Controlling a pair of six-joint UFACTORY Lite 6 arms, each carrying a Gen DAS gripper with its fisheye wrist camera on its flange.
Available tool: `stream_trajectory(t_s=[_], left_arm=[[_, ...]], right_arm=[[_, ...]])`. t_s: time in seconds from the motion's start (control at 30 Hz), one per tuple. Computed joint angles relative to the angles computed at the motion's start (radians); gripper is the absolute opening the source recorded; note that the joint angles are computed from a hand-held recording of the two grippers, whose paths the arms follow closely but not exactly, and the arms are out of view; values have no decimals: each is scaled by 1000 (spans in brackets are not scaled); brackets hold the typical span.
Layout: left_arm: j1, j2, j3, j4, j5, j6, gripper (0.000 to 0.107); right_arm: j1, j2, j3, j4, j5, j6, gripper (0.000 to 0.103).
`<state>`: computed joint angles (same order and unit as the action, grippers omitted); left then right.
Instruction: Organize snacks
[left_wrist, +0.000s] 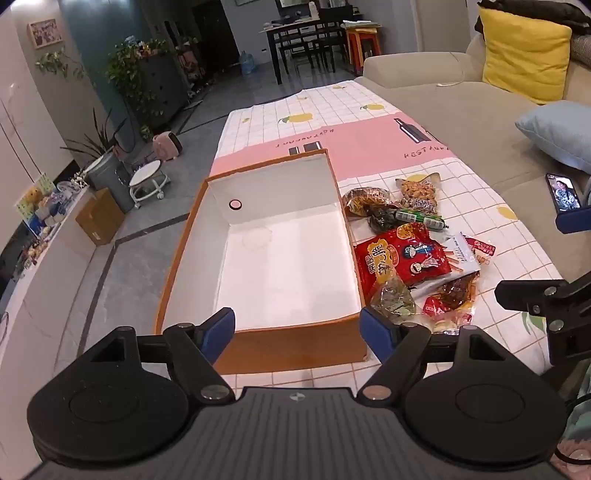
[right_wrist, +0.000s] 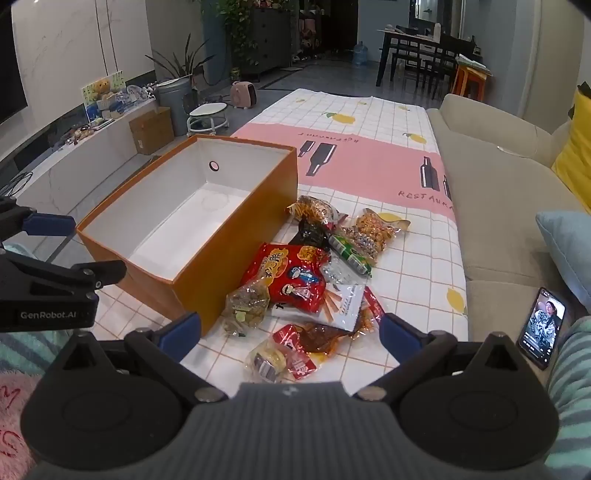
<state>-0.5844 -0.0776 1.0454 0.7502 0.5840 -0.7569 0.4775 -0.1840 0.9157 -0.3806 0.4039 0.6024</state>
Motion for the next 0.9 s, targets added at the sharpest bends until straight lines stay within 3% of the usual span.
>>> stream_trajectory(t_s=[0.2, 0.37, 0.9], left_arm=[[35, -4, 5, -64, -9, 86, 90], [-5, 25, 12, 8, 14, 6, 90], [10, 45, 31, -34, 24, 31, 90]], right_arm=[[2, 24, 13, -8, 6, 1, 99], [-7, 10, 2, 32, 3, -37, 99], [-10, 33, 26, 43, 25, -49, 99]])
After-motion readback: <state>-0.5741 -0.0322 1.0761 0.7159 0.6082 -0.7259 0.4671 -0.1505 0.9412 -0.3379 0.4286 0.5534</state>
